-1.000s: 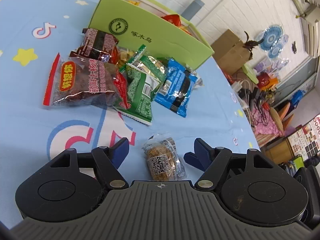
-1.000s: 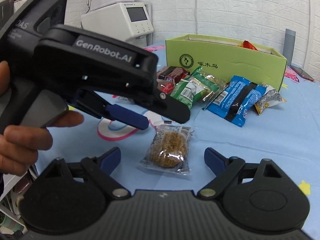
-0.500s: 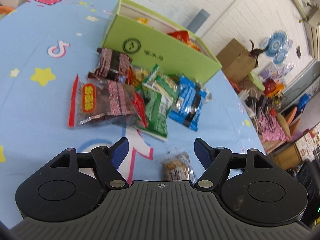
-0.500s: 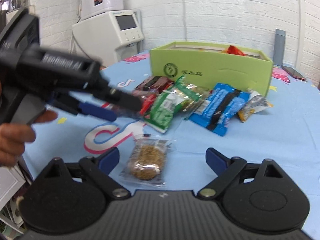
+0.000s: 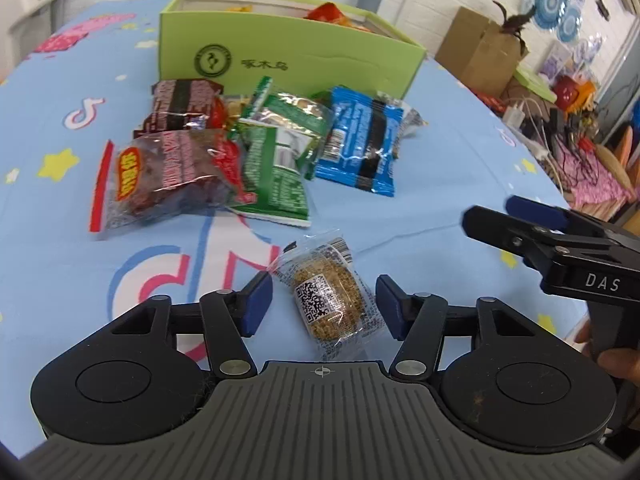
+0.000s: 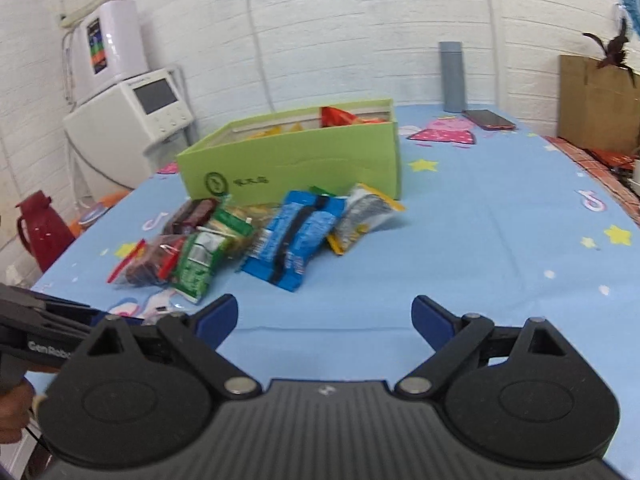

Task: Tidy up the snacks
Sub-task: 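Close the left gripper on the sesame cake bag while the right gripper grasps the blue snack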

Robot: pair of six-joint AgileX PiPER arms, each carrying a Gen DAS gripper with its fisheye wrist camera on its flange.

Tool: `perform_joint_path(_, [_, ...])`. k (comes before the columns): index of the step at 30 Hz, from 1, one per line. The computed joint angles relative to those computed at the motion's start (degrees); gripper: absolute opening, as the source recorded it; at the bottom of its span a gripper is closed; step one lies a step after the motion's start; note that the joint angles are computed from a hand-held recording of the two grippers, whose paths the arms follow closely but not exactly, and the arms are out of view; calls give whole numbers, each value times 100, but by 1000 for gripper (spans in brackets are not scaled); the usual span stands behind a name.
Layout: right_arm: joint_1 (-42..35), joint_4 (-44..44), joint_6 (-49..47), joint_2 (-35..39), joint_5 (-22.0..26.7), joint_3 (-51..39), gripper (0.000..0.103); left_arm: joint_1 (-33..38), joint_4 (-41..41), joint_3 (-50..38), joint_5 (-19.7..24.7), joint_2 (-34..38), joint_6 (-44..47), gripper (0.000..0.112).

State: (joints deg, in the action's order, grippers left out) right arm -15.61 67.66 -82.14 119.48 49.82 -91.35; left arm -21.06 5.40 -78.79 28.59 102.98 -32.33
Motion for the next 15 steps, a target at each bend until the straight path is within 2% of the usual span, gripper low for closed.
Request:
perform_joint_path(1, [86, -28, 57, 125, 140, -209, 93, 64, -77, 66, -23, -45, 21, 31])
perform_joint_path(4, [530, -304, 414, 439, -6, -809, 93, 265, -237, 235, -53, -179, 20, 28])
perform_joint_path(7, [1038, -424, 269, 587, -767, -1112, 93, 459, -738, 398, -210, -265, 475, 27])
perform_joint_path(8, [1188, -505, 166, 635, -1058, -1200, 93, 502, -932, 430, -253, -278, 668, 29])
perform_joint_path(10, [1540, -987, 261, 822, -1884, -1509, 93, 575, -1467, 480, -353, -288, 1178, 44])
perform_joint_path(11, [1701, -1488, 606, 980, -2275, -1770, 93, 604, -1676, 484, -381, -282, 1380, 46])
perform_joint_path(12, [1793, -1939, 969, 1149, -2436, -2058, 93, 628, -1836, 477, -401, -268, 1525, 52])
perform_joint_path(13, [1854, -2456, 1443, 1363, -2423, -2442, 93, 640, -1895, 458, -432, -244, 1572, 54])
perform_joint_path(15, [1920, -3309, 2378, 1902, -1994, -3448, 93, 640, -1816, 391, -468, -181, 1538, 55])
